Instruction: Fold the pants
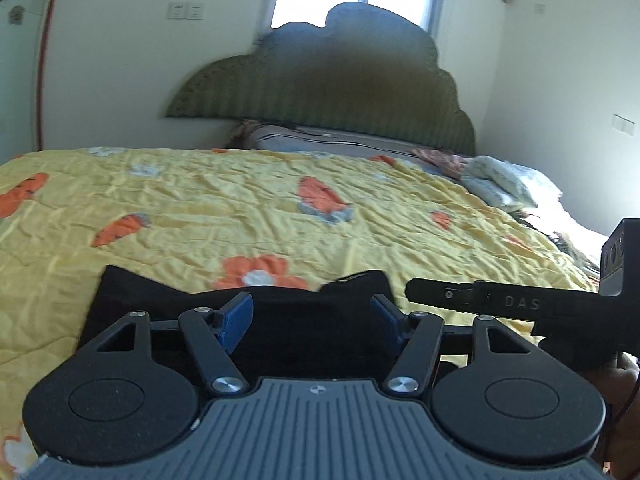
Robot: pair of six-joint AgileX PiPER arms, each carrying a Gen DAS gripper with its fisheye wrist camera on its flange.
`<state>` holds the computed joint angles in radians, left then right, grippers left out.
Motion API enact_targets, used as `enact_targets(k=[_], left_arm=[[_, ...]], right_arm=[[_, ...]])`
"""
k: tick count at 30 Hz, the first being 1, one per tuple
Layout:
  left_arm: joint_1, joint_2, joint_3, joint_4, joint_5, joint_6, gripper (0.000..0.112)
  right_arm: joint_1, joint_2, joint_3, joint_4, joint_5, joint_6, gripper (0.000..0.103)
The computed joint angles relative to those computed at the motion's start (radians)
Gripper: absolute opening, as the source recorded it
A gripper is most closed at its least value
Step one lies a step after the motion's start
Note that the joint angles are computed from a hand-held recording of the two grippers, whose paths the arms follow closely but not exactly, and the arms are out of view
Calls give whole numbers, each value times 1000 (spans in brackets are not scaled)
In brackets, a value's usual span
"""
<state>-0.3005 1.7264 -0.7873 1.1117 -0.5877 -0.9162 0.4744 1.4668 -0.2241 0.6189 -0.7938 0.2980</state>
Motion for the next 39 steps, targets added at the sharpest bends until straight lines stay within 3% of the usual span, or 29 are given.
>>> enact_targets(k=[2, 6, 7, 8, 10, 13, 18, 20, 24, 27, 30, 32, 34, 36, 39], left_arm=[[49, 16, -43, 48, 37, -70, 68], [103, 57, -134, 118, 104, -171, 68], [111, 66, -153, 132, 118, -190, 68], [117, 76, -170, 148, 130, -207, 68], [123, 87, -196, 188, 146, -251, 68], [122, 100, -209, 192, 147, -248, 68], [34, 191, -311, 351, 253, -373, 72], [4, 219, -329, 414, 317, -426, 69], [48, 163, -232, 232, 236, -221, 71], [55, 126, -170, 143, 216, -108, 72], [25, 145, -137, 9, 235, 67, 75], [8, 154, -102, -159, 230, 267, 76], [14, 125, -45, -275, 184, 415, 75], [47, 89, 2, -259, 120, 423, 75], [82, 47, 56, -277, 61, 442, 76]], right_arm=[[-112, 67, -75, -200, 69, 108, 51], [-274, 198, -184, -554, 79, 371, 51], [-283, 212, -203, -570, 93, 376, 42], [-281, 207, -224, -547, 144, 341, 26], [-239, 174, -228, -384, 204, 166, 14], [-156, 128, -196, -100, 194, -83, 12], [-135, 179, -234, 37, 212, -197, 14], [-72, 157, -230, 211, 177, -305, 26], [176, 67, -153, 571, -52, -561, 28], [285, -69, -46, 523, -41, -440, 28], [392, -95, 18, 477, -67, -297, 28], [408, -69, 4, 504, -17, -326, 28], [424, 23, -56, 678, 15, -484, 28], [488, 0, -47, 780, -21, -530, 29], [588, -48, -22, 847, -144, -499, 30]])
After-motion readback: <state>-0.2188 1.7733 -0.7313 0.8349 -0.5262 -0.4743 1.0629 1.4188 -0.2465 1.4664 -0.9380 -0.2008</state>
